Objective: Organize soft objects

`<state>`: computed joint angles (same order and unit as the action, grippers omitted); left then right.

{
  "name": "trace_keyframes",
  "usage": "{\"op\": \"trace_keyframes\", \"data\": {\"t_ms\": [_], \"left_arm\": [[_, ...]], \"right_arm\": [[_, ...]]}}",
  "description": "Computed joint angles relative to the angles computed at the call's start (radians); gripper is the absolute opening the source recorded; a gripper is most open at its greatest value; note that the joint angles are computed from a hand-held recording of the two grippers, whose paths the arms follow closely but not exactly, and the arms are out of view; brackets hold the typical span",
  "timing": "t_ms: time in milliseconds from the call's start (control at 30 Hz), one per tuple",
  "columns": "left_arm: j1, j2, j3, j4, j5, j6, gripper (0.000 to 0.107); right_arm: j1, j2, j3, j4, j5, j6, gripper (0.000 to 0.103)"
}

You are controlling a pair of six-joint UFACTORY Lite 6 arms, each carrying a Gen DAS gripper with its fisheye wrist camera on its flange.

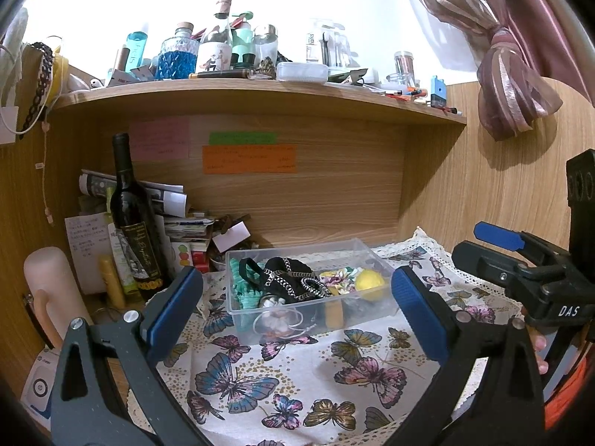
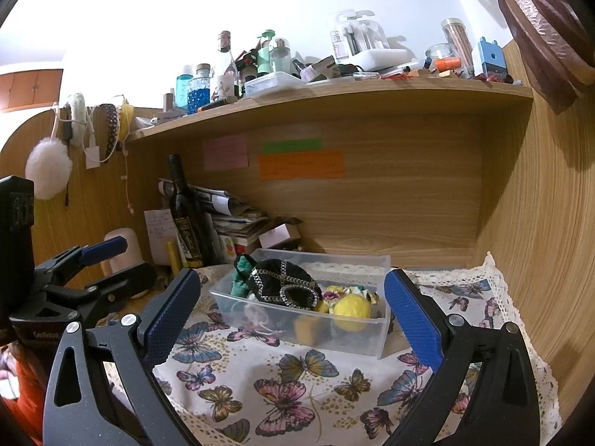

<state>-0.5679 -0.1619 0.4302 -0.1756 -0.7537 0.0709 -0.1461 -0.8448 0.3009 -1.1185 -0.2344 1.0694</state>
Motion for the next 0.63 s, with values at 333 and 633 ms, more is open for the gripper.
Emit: {"op": "trace_keyframes", "data": {"t_ms": [333, 633], "left_arm": [[-0.014, -0.003, -0.006, -0.022, -0.007, 0.02, 0.103], [0.002, -0.009, -0.002, 0.017, 0.011, -0.016, 0.103]], "right_arm": [[0.029, 0.023, 0.002, 0.127, 0.021, -0.118, 0.1], [0.027, 0.047, 0.005, 0.156, 0.017, -0.149, 0.1]]}}
